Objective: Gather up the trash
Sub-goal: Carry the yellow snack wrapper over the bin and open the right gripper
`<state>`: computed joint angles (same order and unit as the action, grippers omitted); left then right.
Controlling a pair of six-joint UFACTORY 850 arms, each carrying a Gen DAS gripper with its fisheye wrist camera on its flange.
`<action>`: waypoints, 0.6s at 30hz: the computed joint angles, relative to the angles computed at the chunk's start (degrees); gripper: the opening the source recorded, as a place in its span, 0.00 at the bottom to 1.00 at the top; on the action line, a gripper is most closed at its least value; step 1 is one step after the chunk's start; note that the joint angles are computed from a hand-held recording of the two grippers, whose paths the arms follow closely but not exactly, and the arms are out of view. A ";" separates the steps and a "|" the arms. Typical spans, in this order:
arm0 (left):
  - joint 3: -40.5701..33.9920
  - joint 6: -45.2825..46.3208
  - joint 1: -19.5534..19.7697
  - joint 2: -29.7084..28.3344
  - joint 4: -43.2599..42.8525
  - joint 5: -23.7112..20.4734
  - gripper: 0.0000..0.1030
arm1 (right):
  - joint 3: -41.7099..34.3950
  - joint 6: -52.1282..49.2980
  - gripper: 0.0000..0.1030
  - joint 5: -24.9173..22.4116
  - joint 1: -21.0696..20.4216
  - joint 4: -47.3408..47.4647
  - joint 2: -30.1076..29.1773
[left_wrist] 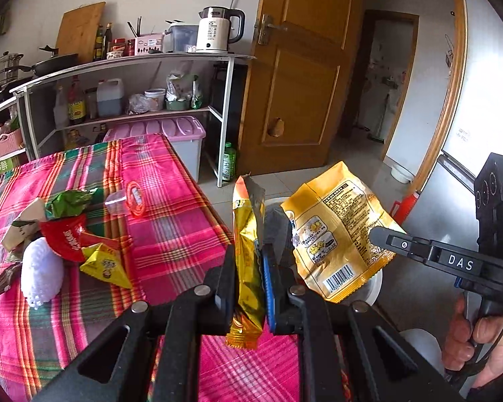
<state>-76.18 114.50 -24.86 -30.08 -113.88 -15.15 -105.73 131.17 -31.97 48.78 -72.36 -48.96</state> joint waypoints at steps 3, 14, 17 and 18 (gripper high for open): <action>-1.86 -5.47 -0.70 -1.53 5.59 -0.09 0.14 | 1.78 1.03 0.03 -0.24 -0.30 0.23 0.79; -8.75 -23.78 -2.90 -6.95 23.80 -1.27 0.15 | 7.09 4.10 0.03 0.22 -1.46 0.99 2.87; -10.40 -28.40 -3.38 -8.21 28.08 -1.55 0.15 | 7.92 4.45 0.03 0.68 -1.81 1.57 3.09; -11.04 -30.01 -3.54 -8.68 29.51 -1.77 0.15 | 8.30 4.73 0.03 0.97 -1.94 1.61 3.23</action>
<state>-87.22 84.49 -28.40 -38.77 -84.37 -16.91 -97.43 135.91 -31.00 46.84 -70.75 -45.74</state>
